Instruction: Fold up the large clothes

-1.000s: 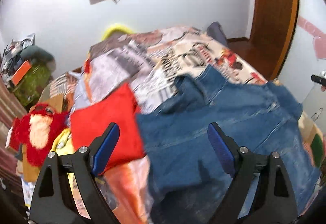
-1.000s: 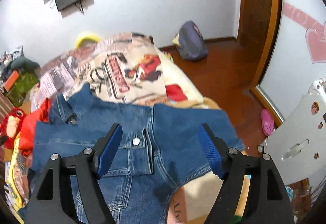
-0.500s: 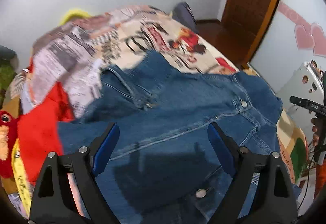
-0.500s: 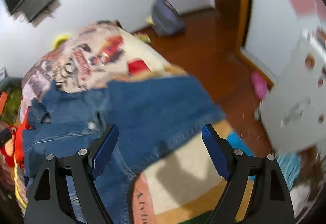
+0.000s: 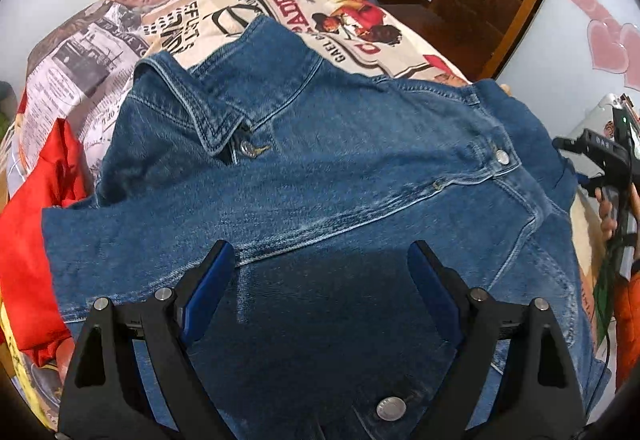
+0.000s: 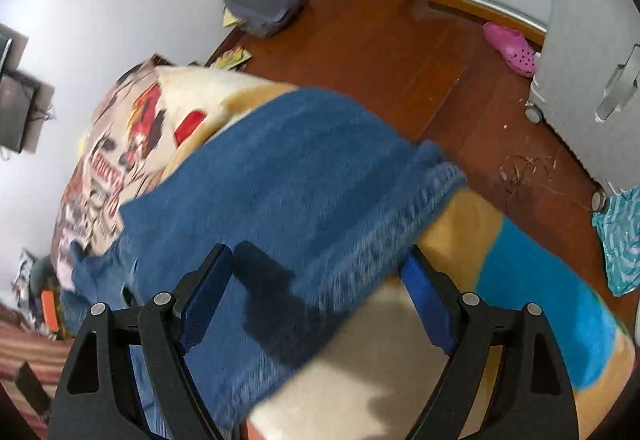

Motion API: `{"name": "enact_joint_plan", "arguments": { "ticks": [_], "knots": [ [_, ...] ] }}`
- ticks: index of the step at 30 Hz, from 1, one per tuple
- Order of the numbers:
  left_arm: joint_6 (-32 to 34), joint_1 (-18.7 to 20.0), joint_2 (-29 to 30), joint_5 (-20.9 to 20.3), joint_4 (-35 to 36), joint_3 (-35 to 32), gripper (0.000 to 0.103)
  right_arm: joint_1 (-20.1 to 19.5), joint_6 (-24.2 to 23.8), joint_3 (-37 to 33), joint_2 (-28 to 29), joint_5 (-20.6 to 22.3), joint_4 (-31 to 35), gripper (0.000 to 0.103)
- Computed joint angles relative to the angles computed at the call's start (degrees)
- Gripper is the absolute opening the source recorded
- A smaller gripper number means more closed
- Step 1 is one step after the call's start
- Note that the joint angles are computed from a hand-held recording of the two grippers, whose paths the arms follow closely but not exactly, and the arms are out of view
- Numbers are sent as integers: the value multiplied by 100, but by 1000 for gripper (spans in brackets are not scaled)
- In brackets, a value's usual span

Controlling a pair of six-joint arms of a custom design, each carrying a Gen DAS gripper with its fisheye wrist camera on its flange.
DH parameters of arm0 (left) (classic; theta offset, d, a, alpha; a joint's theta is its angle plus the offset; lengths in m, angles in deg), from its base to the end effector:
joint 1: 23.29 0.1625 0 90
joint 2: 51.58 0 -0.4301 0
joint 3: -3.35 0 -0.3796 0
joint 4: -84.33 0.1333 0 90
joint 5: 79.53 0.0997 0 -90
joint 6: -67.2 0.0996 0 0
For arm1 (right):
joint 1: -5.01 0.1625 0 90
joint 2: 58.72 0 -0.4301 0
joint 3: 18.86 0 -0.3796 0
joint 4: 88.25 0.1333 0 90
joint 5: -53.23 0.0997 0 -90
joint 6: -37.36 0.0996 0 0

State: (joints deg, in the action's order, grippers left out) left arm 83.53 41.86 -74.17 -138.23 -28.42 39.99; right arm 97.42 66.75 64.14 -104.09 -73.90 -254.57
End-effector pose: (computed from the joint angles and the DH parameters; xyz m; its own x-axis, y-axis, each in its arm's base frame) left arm -0.2005 -0.8734 0.1665 -0.6590 0.5284 -0.5354 0.6259 0.7799 -0.0008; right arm 0.1038 -0.7265 0.2372 -0.7240 0.6820 0.1037 0.3701 0.5109 -0.7759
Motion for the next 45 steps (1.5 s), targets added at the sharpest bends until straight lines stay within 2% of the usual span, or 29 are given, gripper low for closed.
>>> {"name": "enact_joint_plan", "arguments": {
  "ticks": [3,5,6,7,10,13,15,19,21,24,28,34,37,41,44,45],
  "knots": [
    [1,5,-48,10,-100,103,88,-3,35,-213,158,-293,-67,80],
    [41,0,-112,35,-225,216,88,38,2,-359,244,-491,-17,68],
    [66,-1,-146,43,-297,282,88,81,-81,-423,276,-624,24,57],
    [95,-6,-191,59,-380,365,88,97,-165,-475,291,-723,75,40],
    [195,-23,-291,147,-600,557,88,230,-287,-646,308,-1062,446,16],
    [315,-47,-407,194,-821,753,88,366,-618,-680,315,-1211,251,12],
    [367,-57,-477,201,-925,853,88,541,-1095,-764,375,-1297,-76,11],
    [489,-102,-643,276,-1190,1075,88,912,-2180,-1141,603,-1159,-649,10],
    [553,-128,-733,298,-1343,1190,88,1118,-2621,-1423,765,-1030,-728,10],
    [657,-167,-885,320,-1605,1402,88,1343,-2972,-1789,989,-492,-555,9],
    [751,-192,-1100,337,-1824,1676,88,1509,-3130,-2138,1320,-157,-101,9],
    [916,-195,-1385,426,-2061,2125,88,1501,-2981,-2377,1750,80,949,9],
    [979,-173,-1525,457,-2165,2358,88,1449,-2808,-2511,1922,122,1532,11],
    [850,-133,-1654,417,-2134,2525,88,1487,-2707,-2394,1941,-67,1784,12],
    [752,-105,-1718,387,-2108,2600,88,1512,-2594,-2226,1792,69,1873,22],
    [719,-99,-1728,378,-2104,2613,88,1514,-2529,-2118,1693,133,1846,33]
  ]
}}
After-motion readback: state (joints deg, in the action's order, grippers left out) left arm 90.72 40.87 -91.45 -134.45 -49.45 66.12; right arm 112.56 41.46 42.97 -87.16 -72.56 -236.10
